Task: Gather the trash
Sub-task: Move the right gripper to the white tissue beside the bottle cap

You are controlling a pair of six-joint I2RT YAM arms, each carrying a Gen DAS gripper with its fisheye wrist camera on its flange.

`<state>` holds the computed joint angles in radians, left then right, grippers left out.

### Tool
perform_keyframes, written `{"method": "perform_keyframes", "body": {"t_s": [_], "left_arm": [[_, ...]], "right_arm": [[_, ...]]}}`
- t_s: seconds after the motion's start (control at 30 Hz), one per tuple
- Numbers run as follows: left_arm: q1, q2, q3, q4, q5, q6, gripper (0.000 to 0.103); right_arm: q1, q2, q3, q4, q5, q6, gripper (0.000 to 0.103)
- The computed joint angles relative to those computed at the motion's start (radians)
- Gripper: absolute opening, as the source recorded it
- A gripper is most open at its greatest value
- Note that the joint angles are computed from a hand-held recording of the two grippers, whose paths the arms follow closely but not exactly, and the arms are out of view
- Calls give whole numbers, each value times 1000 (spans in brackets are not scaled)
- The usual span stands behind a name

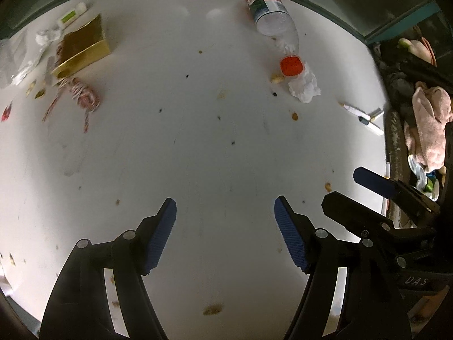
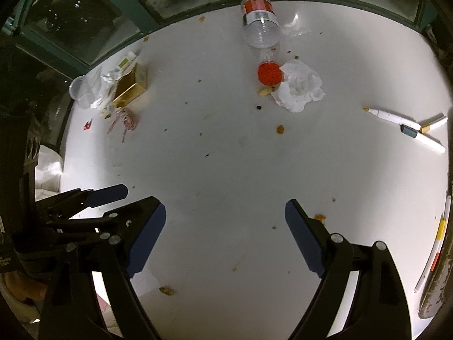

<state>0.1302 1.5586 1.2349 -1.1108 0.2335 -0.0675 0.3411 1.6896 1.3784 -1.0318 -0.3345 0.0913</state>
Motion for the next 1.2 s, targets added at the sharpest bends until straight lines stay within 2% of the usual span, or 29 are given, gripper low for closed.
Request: {"method": "perform_keyframes", "body": {"t_s": [0.7, 0.9, 1.2], "left_arm": [[-44, 354, 245, 156, -52, -43, 72], [-49, 430, 314, 170, -60, -25, 72], [-60, 494, 358, 226, -76, -52, 72]], "right_arm": [[-64, 338, 286, 31, 39, -34, 83], [-79, 408, 355, 27, 43, -57, 83], [-94, 501, 455, 19, 82, -73, 83]]}}
